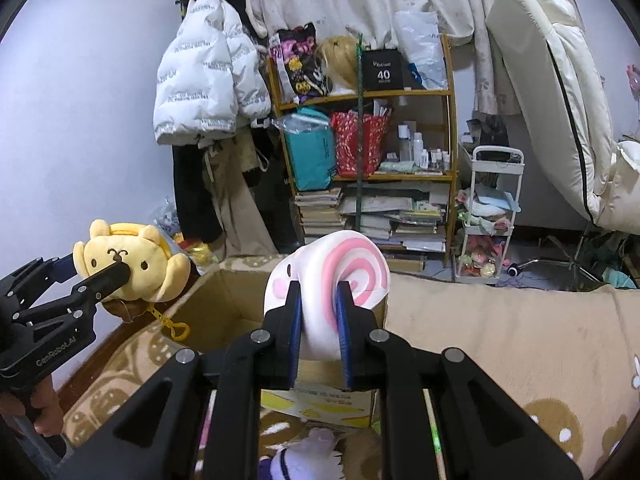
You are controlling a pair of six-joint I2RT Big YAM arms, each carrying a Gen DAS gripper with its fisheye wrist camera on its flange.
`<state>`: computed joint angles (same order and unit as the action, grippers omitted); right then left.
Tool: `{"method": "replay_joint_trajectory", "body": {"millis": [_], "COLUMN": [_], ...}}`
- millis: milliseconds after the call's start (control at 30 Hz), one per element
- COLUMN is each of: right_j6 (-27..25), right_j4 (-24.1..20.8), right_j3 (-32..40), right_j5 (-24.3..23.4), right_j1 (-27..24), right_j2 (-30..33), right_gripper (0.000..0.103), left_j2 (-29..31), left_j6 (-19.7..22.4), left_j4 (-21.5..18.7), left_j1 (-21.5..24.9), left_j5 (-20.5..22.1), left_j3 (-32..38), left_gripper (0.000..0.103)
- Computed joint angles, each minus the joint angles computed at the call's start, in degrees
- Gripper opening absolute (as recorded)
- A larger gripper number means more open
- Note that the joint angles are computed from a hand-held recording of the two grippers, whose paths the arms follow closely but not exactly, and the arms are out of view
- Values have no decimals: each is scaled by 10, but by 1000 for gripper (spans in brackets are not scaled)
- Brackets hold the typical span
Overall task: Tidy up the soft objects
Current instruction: 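Lift yellow plush over the box with left tool while right tool carries pink swirl plush, then open left tool to drop yellow plush in box while right tool drops pink plush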
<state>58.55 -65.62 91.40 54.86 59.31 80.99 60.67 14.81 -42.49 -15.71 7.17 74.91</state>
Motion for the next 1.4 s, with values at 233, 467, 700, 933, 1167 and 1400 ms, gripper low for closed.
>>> {"method": "replay_joint_trajectory", "body": {"millis": [233,467,700,933,1167,1400], "right_j6": [6,-1,-2,23,62,110], "right_j4": [11,13,23,30,-1,-64], "right_j3": [-18,-29,-41,-56,-51,-40], "right_j5": [-47,-75,-99,-96,-72,-62], "right_j1": [-20,-33,-43,-42,-27,-11], "right_j2": [6,14,12,-5,-14,-16], "right_gripper": [17,18,22,41,81,92], "left_j2": [34,54,50,34,17,-16], "left_j6": [-10,-9,-6,-7,-4,-8], "left_j4": [-22,-32,-23,-30,-50,-85], "left_j1": [-4,-9,-10,-10,-2,20], "left_j5": [15,-2,-16,-37,-51,-27], "left_j3": [5,-3,-17,-25,-26,-30], "left_gripper": [52,59,81,90,90,95]}}
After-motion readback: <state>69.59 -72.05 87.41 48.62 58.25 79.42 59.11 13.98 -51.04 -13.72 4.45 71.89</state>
